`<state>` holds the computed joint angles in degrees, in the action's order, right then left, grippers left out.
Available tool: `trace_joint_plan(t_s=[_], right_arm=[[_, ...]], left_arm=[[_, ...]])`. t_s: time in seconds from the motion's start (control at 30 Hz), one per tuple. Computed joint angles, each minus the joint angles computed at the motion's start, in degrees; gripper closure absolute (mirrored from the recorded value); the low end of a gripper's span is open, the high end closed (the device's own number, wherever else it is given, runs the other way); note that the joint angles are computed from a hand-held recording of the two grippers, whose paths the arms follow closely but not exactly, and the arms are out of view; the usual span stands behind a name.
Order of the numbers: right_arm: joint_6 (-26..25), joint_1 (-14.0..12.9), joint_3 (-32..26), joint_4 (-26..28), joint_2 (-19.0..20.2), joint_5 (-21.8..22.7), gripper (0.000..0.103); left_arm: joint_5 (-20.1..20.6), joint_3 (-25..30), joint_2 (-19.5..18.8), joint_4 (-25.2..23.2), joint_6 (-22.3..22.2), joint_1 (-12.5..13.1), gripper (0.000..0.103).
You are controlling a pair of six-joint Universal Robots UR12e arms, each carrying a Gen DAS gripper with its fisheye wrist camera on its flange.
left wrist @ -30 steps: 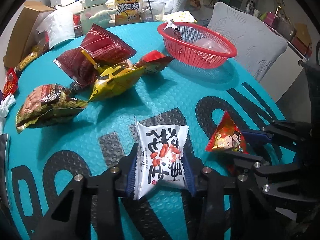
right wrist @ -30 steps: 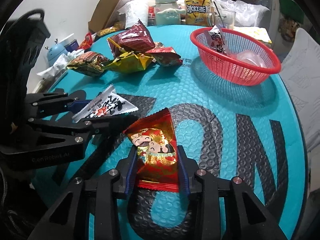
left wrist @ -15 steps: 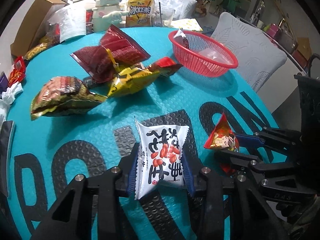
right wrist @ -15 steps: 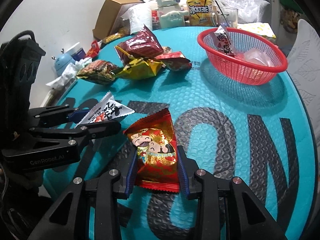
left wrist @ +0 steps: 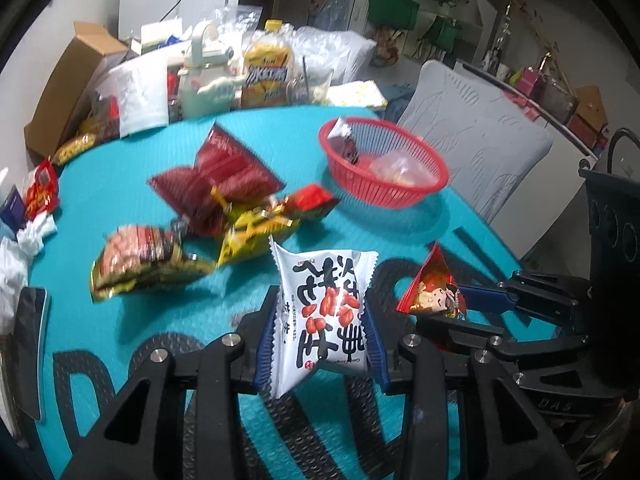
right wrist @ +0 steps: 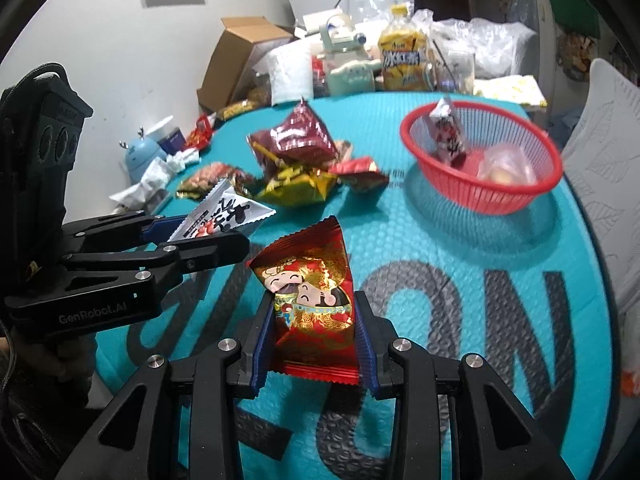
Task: Organize snacks
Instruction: 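Carry the red-gold packet and white peanut packet with both tools over the red basket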
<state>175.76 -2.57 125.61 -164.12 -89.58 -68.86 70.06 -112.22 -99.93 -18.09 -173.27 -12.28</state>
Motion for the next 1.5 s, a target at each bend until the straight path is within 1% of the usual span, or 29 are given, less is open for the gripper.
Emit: trace_joint_plan(t_s=[0.27,0.43,0.6,0.8,1.03,1.17,1.3,1.5], right_arm=[[1.08,-1.06,0.08,-3.36,-1.80,-0.22,0.067],[1.42,-1.85,-0.17,-4.80,-2.54,-0.55,0.067],[1.20,-2.58,-0.80,-5.69,-2.81,-1.27,0.067],[1.05,-3.67,-2.00,-7.20,-2.45,-2.27,0.067],[0.50,-5.08,-3.19,-8.71,-1.35,-2.34,0.067],[0.07,-5.89,-4.09,-9.03,-0.21,-2.27,0.067],[-0.26,-6.80,-4.94,-9.09,1.05,-1.74,0.067],[-0.78,-8.03,-6.10,-9.03,3.03,-1.97,0.067]], left_arm=[[-2.50,1.44,-0.14,3.58,-0.35,-0.28,0.065],[-4.29,2.82,-0.45,3.85,0.25,-0.47,0.065],[-4.06,4.34,-1.25,5.48,0.88,-1.21,0.065],[-4.05,6.89,-2.90,5.40,1.36,-2.08,0.065],[-3.61,10.60,-5.37,4.29,2.38,-3.20,0.065],[-3.11,13.39,-7.29,2.66,2.78,-4.00,0.065],[-1.72,15.58,-9.16,1.79,3.16,-4.96,0.065],[-0.31,18.80,-11.78,-1.26,3.55,-6.13,0.065]])
